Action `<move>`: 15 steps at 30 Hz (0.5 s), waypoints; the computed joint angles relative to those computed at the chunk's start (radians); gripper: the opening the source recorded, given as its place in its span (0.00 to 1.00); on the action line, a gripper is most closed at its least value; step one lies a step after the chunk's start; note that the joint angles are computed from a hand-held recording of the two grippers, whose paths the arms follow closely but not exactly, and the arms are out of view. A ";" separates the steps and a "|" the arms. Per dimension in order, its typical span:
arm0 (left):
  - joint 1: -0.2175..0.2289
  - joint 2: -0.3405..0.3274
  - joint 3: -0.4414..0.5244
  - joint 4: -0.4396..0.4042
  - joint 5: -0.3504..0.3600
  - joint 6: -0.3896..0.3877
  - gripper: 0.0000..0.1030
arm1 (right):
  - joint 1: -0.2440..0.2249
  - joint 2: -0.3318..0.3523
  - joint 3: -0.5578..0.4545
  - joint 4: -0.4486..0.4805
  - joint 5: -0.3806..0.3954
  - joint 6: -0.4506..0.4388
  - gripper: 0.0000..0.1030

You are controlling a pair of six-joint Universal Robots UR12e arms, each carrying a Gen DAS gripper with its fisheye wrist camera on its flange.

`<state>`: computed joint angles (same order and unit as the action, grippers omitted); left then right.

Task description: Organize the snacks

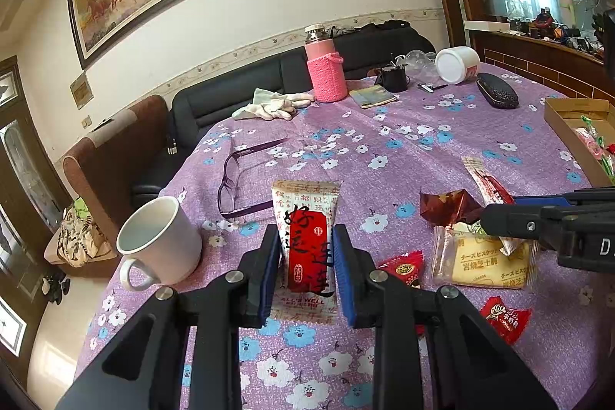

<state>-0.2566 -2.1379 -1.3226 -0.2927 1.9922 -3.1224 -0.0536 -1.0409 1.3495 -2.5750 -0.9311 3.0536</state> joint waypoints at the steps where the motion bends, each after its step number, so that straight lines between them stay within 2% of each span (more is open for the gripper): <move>1: 0.001 0.000 0.000 0.001 -0.001 0.000 0.26 | 0.000 0.000 0.000 -0.001 0.000 0.001 0.33; 8: 0.000 0.001 -0.002 0.001 -0.005 -0.004 0.26 | -0.001 -0.001 0.002 -0.011 -0.003 0.017 0.33; 15: 0.014 0.016 -0.007 -0.011 -0.069 -0.050 0.26 | -0.008 0.001 0.001 -0.032 -0.010 0.061 0.32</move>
<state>-0.2424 -2.1223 -1.3294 -0.3042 1.9232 -3.1723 -0.0611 -1.0401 1.3503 -2.6069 -0.9414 3.1142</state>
